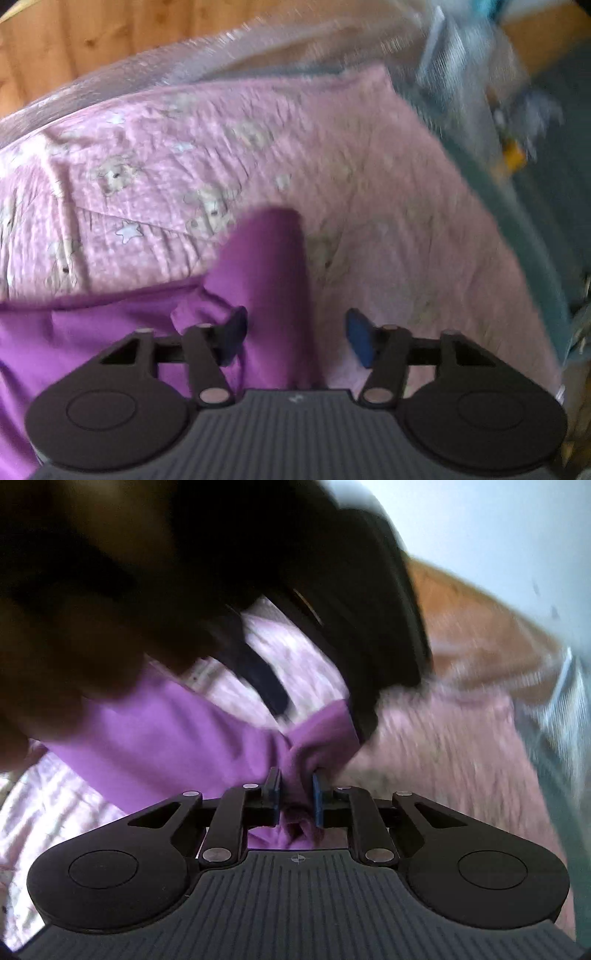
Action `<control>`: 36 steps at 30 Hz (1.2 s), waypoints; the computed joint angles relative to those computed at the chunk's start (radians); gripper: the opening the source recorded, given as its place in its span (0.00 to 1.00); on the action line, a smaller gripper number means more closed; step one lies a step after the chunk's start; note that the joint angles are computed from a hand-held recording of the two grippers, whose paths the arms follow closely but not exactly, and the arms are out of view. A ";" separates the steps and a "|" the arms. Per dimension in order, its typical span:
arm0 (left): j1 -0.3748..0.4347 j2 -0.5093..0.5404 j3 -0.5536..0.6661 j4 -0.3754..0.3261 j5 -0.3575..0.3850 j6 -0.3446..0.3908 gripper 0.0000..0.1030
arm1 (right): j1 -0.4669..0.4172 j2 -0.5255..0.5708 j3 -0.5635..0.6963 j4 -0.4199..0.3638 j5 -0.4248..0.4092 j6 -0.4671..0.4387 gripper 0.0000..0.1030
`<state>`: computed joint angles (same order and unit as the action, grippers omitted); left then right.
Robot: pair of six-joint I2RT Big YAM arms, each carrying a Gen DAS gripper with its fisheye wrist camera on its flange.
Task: Fold clothes
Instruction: 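Fold the sweater edge over with the right gripper while the left gripper holds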
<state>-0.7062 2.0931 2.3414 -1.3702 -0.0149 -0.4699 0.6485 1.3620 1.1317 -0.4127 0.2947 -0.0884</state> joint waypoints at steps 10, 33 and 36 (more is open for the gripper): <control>0.193 -0.412 -0.653 0.324 0.117 -0.058 0.10 | -0.024 -0.010 0.016 0.099 -0.262 0.210 0.46; 0.248 -0.520 -0.930 0.563 0.030 -0.137 0.21 | -0.098 0.470 0.538 -0.336 -0.366 0.159 0.23; 0.240 -0.499 -0.887 0.555 -0.048 -0.082 0.16 | -0.104 0.428 0.491 -0.287 -0.383 0.195 0.25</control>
